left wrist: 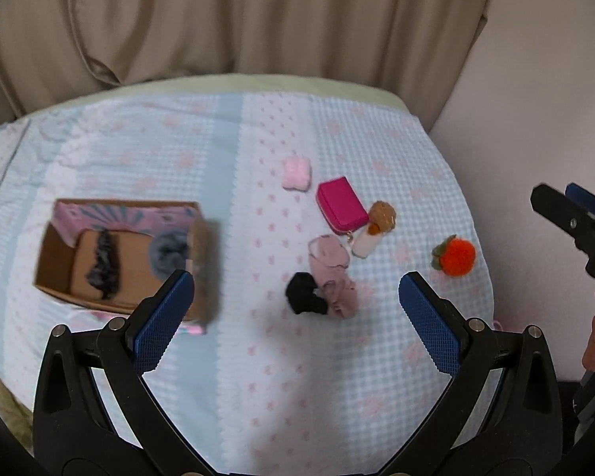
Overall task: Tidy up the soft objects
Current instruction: 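Grasp the pink fabric item with the left tool while the right tool grasps the brown teddy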
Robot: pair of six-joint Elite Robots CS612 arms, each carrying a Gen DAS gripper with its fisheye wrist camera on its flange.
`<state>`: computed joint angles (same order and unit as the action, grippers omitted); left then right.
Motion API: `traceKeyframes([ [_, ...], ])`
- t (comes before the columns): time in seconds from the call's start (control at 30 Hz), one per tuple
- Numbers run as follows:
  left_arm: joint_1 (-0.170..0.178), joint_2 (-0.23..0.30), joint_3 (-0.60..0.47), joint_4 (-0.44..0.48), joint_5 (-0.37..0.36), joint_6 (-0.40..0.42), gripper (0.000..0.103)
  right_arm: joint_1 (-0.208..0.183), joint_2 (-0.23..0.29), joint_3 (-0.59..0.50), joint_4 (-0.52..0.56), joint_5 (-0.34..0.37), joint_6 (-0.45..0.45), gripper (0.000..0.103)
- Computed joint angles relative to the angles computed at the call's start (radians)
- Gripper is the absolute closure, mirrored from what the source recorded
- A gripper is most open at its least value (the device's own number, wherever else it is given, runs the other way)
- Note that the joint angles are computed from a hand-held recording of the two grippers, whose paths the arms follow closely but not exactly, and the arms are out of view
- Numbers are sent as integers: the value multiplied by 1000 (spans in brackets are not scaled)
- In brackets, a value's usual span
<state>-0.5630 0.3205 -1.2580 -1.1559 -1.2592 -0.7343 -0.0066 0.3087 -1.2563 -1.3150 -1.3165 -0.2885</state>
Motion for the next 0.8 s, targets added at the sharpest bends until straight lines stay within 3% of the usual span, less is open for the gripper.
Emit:
traceKeyframes([
  [0.23, 6, 25, 134, -120, -33, -14, 0, -13, 17, 125, -95, 47, -53, 0],
  [0.47, 13, 29, 300, -226, -40, 7, 1, -7, 22, 271, -178, 41, -74, 1],
  [0.67, 20, 29, 394, -275, -53, 20, 2, -2, 21, 364, -193, 35, -107, 7],
  [0.8, 22, 24, 441, -290, -68, 37, 8, 0, 15, 420, -209, 38, -124, 8],
])
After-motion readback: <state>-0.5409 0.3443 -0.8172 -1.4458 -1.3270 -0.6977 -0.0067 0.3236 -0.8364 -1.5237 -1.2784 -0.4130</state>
